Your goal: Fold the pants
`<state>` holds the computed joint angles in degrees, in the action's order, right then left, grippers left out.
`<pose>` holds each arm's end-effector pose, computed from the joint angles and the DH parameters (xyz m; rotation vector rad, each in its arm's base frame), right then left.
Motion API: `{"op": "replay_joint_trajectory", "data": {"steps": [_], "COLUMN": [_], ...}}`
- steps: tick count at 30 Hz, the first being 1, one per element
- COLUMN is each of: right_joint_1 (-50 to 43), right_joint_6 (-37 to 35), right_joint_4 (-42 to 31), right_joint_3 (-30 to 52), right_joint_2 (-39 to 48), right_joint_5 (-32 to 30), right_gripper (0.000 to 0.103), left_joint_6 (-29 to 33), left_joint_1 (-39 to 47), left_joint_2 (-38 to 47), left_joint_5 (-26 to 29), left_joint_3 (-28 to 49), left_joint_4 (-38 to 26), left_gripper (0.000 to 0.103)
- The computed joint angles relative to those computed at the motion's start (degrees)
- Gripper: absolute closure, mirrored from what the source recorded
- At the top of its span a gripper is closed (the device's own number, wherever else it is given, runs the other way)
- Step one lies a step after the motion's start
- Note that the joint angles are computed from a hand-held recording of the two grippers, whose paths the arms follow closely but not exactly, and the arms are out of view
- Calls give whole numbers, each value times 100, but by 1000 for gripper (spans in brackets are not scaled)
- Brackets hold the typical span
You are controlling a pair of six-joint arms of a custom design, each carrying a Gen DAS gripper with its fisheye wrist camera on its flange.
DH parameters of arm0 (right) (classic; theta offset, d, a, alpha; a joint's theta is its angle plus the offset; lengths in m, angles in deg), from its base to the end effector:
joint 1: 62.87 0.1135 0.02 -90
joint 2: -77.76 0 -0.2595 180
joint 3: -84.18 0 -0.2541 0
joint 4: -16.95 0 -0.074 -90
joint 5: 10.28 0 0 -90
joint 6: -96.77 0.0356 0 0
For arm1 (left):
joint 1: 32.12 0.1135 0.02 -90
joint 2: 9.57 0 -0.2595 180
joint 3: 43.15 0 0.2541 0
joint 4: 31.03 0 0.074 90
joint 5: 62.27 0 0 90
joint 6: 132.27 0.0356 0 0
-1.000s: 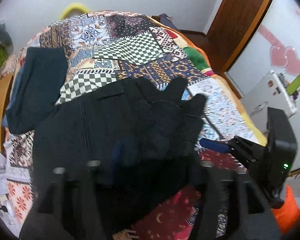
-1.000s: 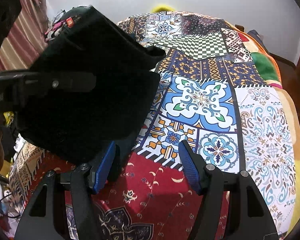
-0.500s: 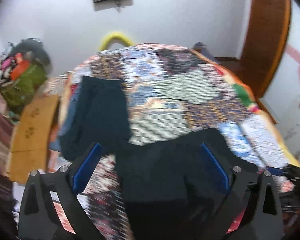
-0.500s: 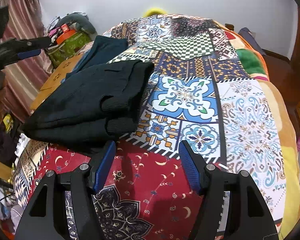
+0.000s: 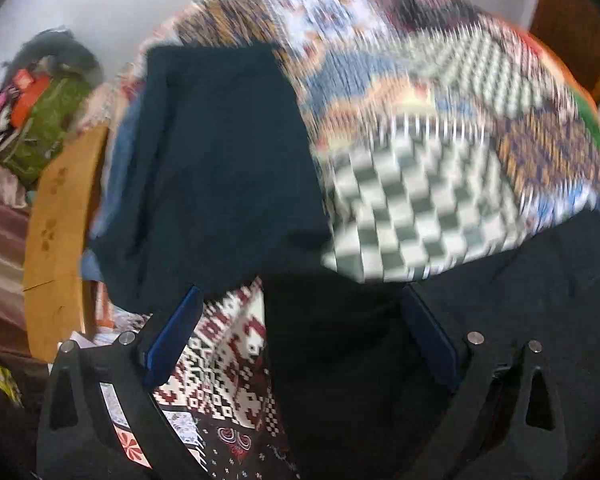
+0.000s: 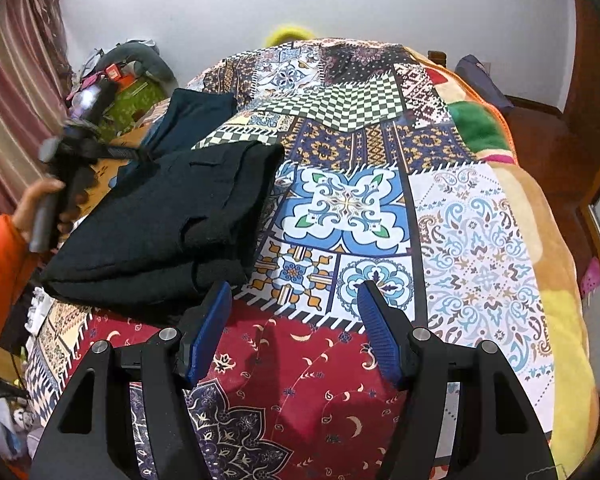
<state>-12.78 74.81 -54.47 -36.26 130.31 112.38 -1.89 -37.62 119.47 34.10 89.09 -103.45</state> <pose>0.1170 0.1099 0.2568 0.5389 2.3756 0.1074 0.4734 -0.0496 0.2270 1.1028 2.5334 0.0052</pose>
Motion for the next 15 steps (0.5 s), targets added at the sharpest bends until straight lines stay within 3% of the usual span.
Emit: {"op": "replay_joint_trajectory", "data": {"steps": [3, 7, 15], "right_joint_1": [25, 142, 699], "right_joint_6": [0, 48, 399], "right_joint_4": [-68, -162, -352], "right_joint_3": [89, 234, 495], "right_joint_2": [21, 67, 270], "right_joint_5": [81, 227, 575], "right_gripper": [41, 41, 41], "left_joint_6": [215, 810, 1708], "left_joint_1": [233, 589, 1520], "left_joint_2": [-156, -844, -2004], "left_joint_5": [294, 308, 652], "left_joint_3": [-327, -1311, -2390], "left_joint_4": [116, 499, 210], "left_gripper": [2, 2, 2]}}
